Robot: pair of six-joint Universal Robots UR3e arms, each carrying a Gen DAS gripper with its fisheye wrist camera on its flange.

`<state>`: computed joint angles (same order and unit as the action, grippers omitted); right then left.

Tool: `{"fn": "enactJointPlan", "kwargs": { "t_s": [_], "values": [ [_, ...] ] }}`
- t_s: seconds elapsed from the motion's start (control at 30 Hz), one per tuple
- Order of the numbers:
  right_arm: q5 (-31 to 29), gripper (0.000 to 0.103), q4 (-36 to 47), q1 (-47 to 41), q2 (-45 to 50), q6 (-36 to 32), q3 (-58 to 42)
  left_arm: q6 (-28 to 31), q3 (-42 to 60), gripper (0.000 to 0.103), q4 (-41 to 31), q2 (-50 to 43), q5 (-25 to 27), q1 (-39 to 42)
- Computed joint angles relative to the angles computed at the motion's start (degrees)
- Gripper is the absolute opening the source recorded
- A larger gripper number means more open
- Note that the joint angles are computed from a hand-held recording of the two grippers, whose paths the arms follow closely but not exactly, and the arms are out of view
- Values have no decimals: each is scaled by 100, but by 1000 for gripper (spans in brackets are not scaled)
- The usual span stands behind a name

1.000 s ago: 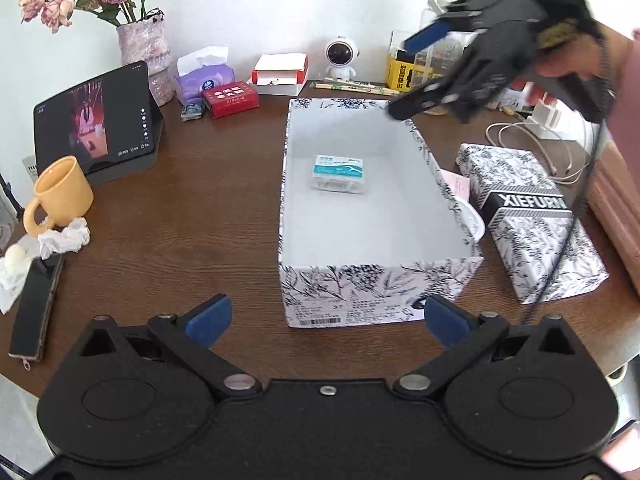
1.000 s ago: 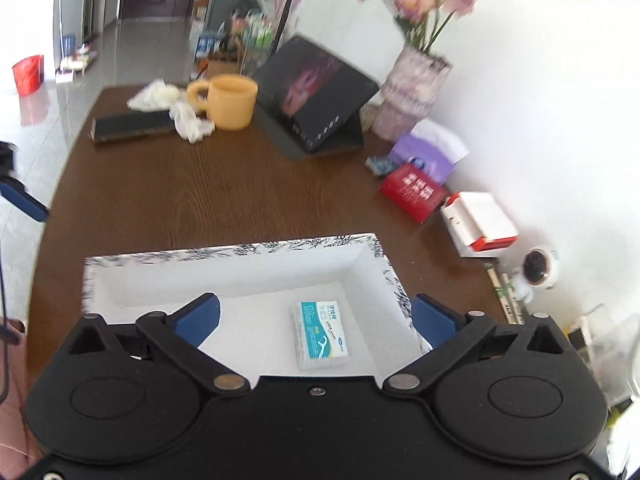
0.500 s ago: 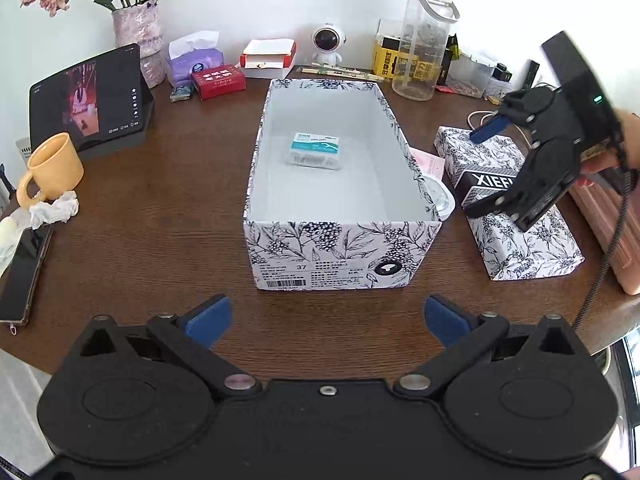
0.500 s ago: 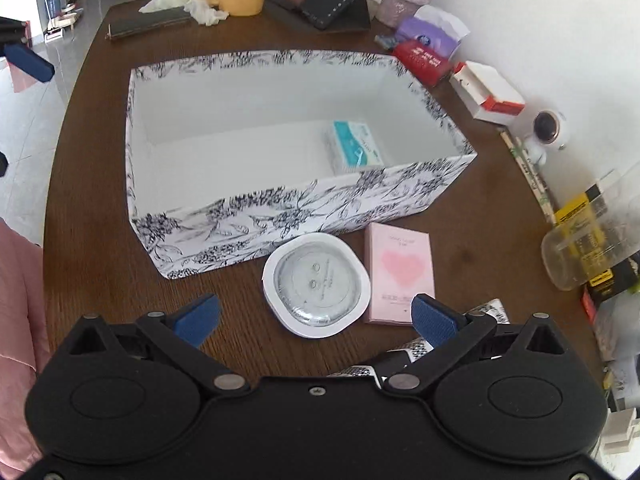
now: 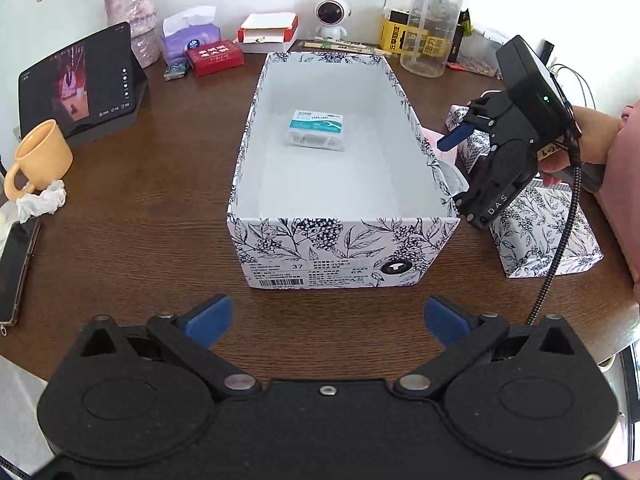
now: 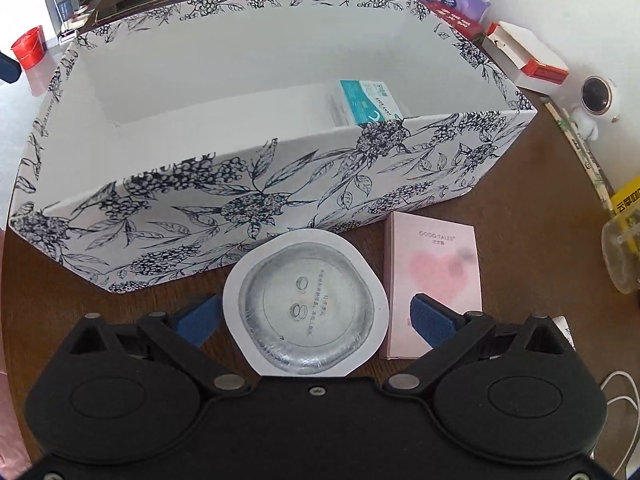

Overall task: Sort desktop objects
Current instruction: 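Move the right gripper to the round white container and close on it, then lift the white container with the right gripper into the floral box and release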

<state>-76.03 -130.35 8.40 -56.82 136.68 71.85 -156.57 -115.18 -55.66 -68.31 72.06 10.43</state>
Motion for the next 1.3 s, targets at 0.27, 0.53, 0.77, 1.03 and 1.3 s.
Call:
{"fn": "enactJointPlan", "kwargs": {
  "t_s": [0.27, 0.53, 0.77, 1.03, 1.3],
  "values": [
    [150, 99, 82, -15, 164, -128, -134, -83, 135, 103, 2, -271, 76, -59],
    [-37, 89, 250, 163, 95, 50, -204, 24, 122, 103, -68, -224, 7, -34],
    [-78, 89, 397, 259, -73, -66, -30, 80, 99, 103, -145, -179, -89, 29],
    [-55, 89, 579, 236, 70, 292, -193, 139, -13, 103, -213, 10, -200, 186],
    [64, 91, 374, 126, -76, 1109, 175, 235, -44, 103, -337, 105, -325, 283]
  ]
}}
